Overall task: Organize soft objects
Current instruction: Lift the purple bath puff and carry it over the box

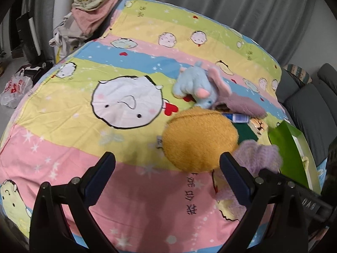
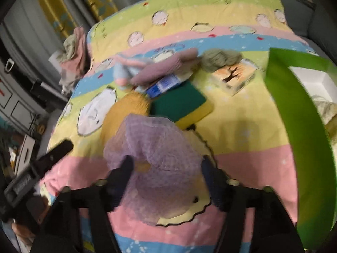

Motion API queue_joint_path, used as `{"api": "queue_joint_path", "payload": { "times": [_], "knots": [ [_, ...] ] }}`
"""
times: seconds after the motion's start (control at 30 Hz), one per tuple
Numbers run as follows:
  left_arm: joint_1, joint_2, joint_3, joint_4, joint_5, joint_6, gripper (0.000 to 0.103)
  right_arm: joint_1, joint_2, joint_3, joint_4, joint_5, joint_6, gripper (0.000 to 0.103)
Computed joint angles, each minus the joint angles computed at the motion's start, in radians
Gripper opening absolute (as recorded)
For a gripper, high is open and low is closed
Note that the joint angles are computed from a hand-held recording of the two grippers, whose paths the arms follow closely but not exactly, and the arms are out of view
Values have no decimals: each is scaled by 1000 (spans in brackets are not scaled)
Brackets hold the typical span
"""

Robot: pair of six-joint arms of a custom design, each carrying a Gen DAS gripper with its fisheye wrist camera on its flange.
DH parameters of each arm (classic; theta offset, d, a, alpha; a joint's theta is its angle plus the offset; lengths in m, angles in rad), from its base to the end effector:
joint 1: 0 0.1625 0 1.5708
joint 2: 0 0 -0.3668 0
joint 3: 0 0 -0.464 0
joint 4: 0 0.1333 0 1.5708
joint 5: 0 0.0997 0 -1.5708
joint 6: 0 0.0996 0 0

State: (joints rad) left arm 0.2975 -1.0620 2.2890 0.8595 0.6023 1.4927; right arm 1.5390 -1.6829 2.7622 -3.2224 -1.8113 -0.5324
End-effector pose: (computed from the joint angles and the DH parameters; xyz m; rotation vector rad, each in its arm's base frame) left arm -0.1477 -0.2706 0.0461 -0.1160 2.3211 -1.1371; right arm 0.0995 -0.3175 0.0906 0.5713 -2.6189 0.6669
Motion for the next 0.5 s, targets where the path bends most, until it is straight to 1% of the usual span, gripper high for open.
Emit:
{"api": "queue_joint_path", "payload": {
  "times": [0.07, 0.13, 0.2, 0.27, 0.37, 0.43, 0.5],
  "knots": [
    [-4, 0, -4, -26, 4, 28, 98, 2, -24, 3, 0, 8, 1, 76],
    [-3, -12, -4, -60, 8, 71, 98, -4, -69, 9, 23, 22, 1, 78],
    [3, -31, -5, -115, 21, 142, 98, -12, -102, 17, 34, 35, 4, 81],
    [20, -51, -10, -181, 46, 228, 96, -27, -128, 17, 53, 59, 9, 82],
    [43, -73, -16, -275, 91, 342, 92, -18, -109, -13, 91, 52, 50, 82],
    [54, -80, -19, -324, 115, 399, 89, -3, -94, -44, 145, 58, 52, 82],
    [72, -81, -25, -378, 155, 469, 85, 13, -60, -77, 181, 62, 51, 82]
  ]
}}
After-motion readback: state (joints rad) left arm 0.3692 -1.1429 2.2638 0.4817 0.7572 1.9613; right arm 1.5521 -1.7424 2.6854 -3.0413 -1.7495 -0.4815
